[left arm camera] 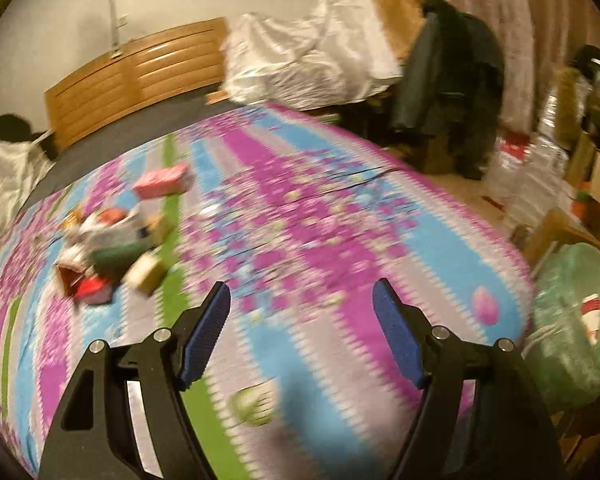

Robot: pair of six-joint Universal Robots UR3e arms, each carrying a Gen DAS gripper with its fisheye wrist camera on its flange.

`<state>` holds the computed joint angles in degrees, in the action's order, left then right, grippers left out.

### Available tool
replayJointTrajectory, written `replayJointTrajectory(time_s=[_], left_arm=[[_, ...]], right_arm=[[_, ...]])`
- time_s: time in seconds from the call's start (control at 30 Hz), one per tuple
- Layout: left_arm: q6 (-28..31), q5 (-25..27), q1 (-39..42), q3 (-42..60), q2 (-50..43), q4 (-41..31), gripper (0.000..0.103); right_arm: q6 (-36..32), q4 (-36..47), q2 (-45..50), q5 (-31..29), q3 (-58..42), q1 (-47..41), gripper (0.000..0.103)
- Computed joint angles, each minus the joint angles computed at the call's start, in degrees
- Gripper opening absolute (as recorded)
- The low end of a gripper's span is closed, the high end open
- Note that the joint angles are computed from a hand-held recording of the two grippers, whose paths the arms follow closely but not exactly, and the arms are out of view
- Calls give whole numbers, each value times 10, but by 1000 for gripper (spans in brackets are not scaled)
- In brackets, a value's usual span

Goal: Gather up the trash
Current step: 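Move both empty grippers back to the trash pile on the bed, then grasp the white cloth strap with the left gripper while the right grasps the white mesh bag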

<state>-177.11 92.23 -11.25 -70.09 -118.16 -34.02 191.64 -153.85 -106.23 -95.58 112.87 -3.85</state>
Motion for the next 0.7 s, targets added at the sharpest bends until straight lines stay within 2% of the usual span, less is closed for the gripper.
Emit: replayJointTrajectory(time_s=[0.17, 0.3, 0.5, 0.7], left_arm=[[-3, -19, 87, -147, 89, 40, 70], [-6, -37, 169, -229, 146, 45, 70], [-3, -56, 288, -302, 194, 55, 70], [2, -85, 380, -324, 205, 34, 70]], right_arm=[[15, -6, 122, -7, -80, 89, 70], [27, 14, 235, 5, -174, 154, 70], [30, 70, 390, 29, -329, 225, 70], [14, 151, 538, 63, -524, 284, 70]])
